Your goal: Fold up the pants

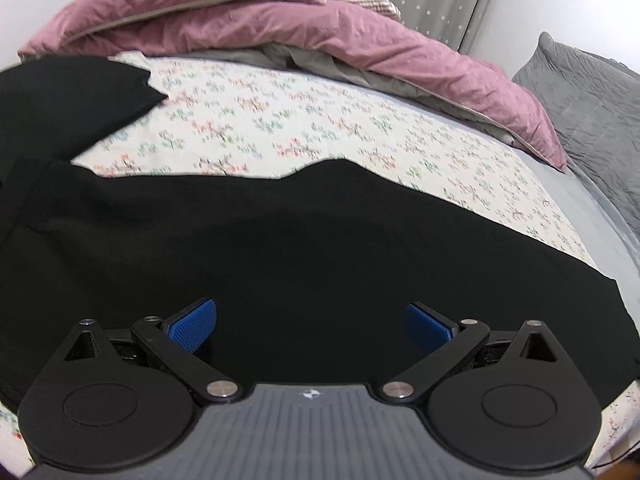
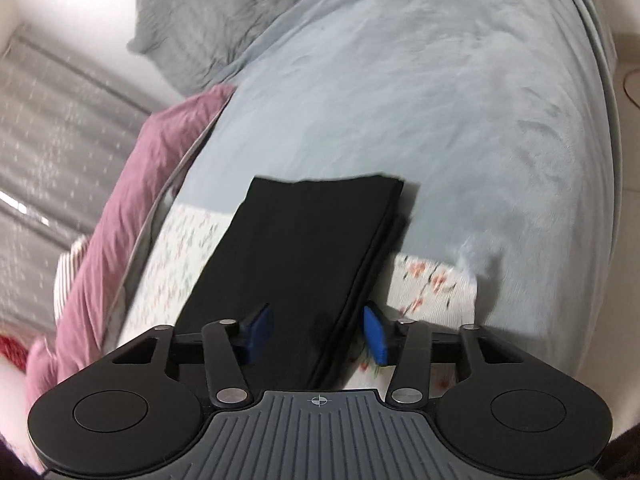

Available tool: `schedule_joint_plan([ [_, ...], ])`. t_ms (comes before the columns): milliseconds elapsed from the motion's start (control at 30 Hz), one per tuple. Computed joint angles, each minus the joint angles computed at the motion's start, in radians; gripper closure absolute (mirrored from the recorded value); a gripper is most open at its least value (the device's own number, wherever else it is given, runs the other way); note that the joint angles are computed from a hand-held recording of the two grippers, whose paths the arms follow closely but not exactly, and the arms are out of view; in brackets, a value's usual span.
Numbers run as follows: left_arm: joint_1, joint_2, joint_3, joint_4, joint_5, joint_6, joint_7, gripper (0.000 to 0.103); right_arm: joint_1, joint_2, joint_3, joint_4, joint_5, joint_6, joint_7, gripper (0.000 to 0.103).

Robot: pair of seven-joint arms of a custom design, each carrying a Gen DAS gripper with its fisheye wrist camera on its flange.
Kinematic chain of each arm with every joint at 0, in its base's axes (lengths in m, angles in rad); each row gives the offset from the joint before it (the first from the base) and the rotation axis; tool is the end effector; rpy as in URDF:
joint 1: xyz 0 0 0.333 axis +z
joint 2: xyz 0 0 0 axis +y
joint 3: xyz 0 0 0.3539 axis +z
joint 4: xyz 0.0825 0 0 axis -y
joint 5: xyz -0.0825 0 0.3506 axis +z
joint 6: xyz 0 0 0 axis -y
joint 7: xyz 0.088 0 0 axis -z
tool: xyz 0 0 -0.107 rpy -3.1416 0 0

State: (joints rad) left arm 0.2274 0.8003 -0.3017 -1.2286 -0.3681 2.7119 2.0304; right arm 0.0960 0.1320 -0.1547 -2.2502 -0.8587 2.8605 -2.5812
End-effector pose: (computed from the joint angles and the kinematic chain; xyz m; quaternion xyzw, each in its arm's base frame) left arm 0.7946 0.0438 0.4231 -0.6218 0.6759 -0.3629 0.1580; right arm 0.5446 0.0118 0.4079 -0.0782 0.9498 -0.1565 0.2595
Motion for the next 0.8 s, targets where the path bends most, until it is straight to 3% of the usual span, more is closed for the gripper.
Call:
schedule_joint_plan([
  [200, 0.000, -0.005, 0.001, -0.007, -0.004, -0.034, -0.019, 0.000, 0.004, 0.019, -0.053, 0.001, -0.157, 0.056, 0.205, 0.059],
  [267, 0.002, -0.006, -0.002, -0.009, -0.009, -0.043, -0.018, 0.000, -0.007, 0.030, -0.037, 0.019, -0.125, 0.024, 0.165, 0.065],
  [300, 0.003, -0.006, -0.004, -0.009, -0.013, -0.049, -0.015, 0.000, -0.009, 0.031, -0.029, 0.023, -0.106, 0.003, 0.129, 0.071],
  [333, 0.005, -0.006, -0.008, -0.009, -0.017, -0.053, -0.011, 0.000, -0.007, 0.035, -0.016, 0.037, -0.072, -0.039, 0.081, 0.084],
  [467, 0.019, -0.011, -0.032, -0.020, -0.046, -0.064, 0.026, 0.000, 0.031, 0.041, -0.002, 0.090, -0.139, -0.135, 0.062, 0.093],
  [633, 0.046, 0.007, -0.071, 0.008, -0.106, -0.134, 0.090, 0.000, 0.070, 0.102, 0.036, 0.229, -0.208, -0.167, -0.121, 0.095],
  [800, 0.066, 0.061, -0.098, 0.107, -0.205, -0.294, 0.095, 0.000, 0.099, 0.211, 0.095, 0.387, -0.075, -0.123, -0.502, 0.096],
])
